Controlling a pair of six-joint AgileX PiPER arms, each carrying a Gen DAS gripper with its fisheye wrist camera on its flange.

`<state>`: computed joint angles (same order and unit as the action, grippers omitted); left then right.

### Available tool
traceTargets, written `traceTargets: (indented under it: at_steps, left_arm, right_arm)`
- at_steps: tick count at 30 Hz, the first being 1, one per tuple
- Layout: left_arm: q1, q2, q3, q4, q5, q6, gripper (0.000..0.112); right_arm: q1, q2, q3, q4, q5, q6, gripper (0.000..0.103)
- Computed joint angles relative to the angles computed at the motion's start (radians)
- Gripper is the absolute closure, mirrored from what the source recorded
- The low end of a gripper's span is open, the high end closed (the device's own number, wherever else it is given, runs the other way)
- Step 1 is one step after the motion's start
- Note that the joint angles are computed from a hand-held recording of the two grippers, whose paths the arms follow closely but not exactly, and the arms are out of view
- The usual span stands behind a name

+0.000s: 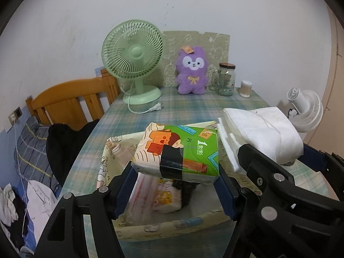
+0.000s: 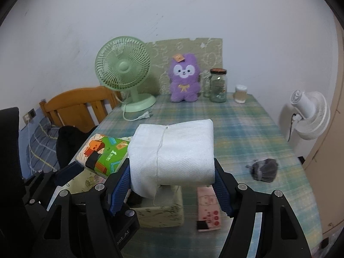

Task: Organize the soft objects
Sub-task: 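Lower the tissue pack and white cloth into the box and open both tools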

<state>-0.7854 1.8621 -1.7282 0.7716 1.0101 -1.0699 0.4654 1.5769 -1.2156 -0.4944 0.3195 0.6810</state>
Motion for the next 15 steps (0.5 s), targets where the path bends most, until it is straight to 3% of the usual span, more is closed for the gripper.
traceTargets:
  at_steps: [7, 15]
  left_arm:
    - [0.067, -0.001, 0.041, -0.076, -0.051, 0.063, 0.038]
    - [0.110, 0.009, 0.074, -0.127, -0.087, 0.111, 0.021]
  right_arm:
    - [0.021, 0.087, -0.069, 0.063, 0.014, -0.067, 0.031]
    - [0.034, 0.161, -0.124, 0.103, 0.043, -0.106, 0.030]
